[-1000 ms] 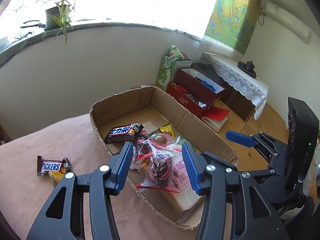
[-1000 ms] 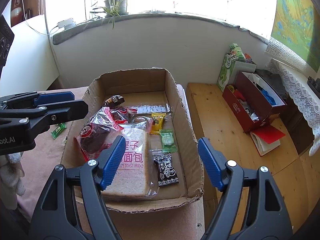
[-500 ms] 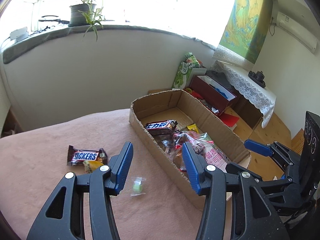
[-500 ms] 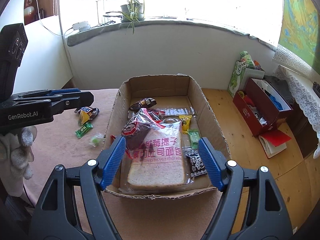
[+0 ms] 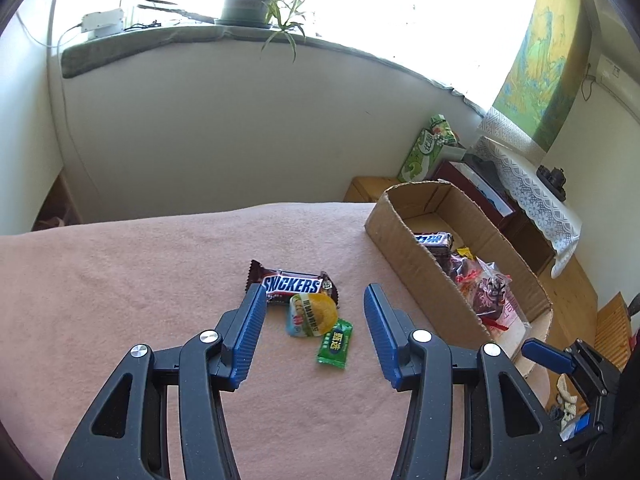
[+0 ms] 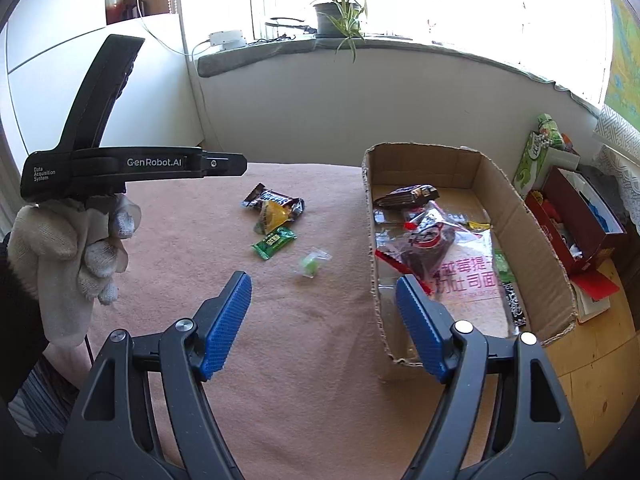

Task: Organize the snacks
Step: 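Move both grippers back to the remaining snacks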

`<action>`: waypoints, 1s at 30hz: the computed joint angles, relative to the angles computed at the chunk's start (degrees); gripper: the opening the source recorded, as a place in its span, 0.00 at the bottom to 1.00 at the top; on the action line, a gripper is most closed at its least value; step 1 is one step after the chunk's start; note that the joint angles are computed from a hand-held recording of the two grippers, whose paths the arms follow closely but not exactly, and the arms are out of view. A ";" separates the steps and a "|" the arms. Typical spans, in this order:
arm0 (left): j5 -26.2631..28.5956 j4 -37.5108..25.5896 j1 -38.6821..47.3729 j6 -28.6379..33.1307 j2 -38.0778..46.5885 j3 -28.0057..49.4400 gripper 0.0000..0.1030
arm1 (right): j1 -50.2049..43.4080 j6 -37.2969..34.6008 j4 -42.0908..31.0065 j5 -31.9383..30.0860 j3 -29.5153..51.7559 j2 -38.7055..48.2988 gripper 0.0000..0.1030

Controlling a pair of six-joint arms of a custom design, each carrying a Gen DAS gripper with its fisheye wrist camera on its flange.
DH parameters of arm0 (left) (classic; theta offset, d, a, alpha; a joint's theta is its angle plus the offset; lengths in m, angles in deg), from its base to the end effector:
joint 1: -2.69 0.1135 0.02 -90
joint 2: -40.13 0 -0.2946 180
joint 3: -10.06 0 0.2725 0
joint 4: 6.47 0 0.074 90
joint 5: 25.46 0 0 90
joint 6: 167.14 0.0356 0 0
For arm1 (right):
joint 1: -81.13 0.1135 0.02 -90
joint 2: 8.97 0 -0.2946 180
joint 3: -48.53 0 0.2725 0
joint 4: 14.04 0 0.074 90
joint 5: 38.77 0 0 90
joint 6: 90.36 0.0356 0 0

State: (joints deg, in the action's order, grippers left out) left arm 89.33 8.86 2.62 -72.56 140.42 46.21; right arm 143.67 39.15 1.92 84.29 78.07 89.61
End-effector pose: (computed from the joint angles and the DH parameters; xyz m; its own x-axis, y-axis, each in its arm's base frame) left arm 0.2615 -0.0152 0.0781 -0.7280 0.0734 -0.6817 0.3364 0.9045 -0.2619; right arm 0.1204 0.1896 0.0673 -0.6614 -0.1164 -0.7409 -0.2226 0.9738 0.0457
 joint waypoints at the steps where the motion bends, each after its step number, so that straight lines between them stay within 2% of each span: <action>1: 0.46 0.04 0.56 0.51 0.71 0.19 0.48 | -0.09 0.67 1.23 -0.91 0.84 2.01 0.75; 7: 1.86 -1.02 1.53 4.93 6.56 2.44 0.48 | -1.71 5.27 6.15 -5.08 6.47 12.94 0.75; 9: 2.49 -1.46 1.38 5.83 8.19 3.31 0.48 | -2.36 6.45 5.52 -5.34 8.82 15.65 0.75; 11: 3.39 -2.50 1.01 6.60 9.33 4.38 0.48 | -1.95 7.90 1.49 -2.69 12.03 17.28 0.75; 13: 3.99 -2.98 0.71 7.29 10.22 5.35 0.48 | -2.22 8.43 -0.54 -3.23 14.24 18.21 0.68; 17: 5.26 -4.02 0.70 8.13 11.98 7.23 0.48 | -1.66 11.01 -4.41 -1.47 16.77 18.40 0.63; 19: 5.78 -4.25 1.07 8.99 13.10 7.98 0.48 | -2.33 12.71 -5.99 -1.36 18.05 19.27 0.52; 22: 6.11 -4.50 1.58 9.91 14.60 8.93 0.48 | -3.85 15.54 -6.46 -1.54 19.56 21.30 0.43; 25: 6.52 -5.17 1.67 10.18 15.97 10.06 0.47 | -4.75 18.65 -8.58 0.06 21.68 23.47 0.42; 30: 6.99 -5.58 1.13 10.12 17.09 11.34 0.46 | -6.12 19.87 -11.55 -0.58 24.89 25.91 0.39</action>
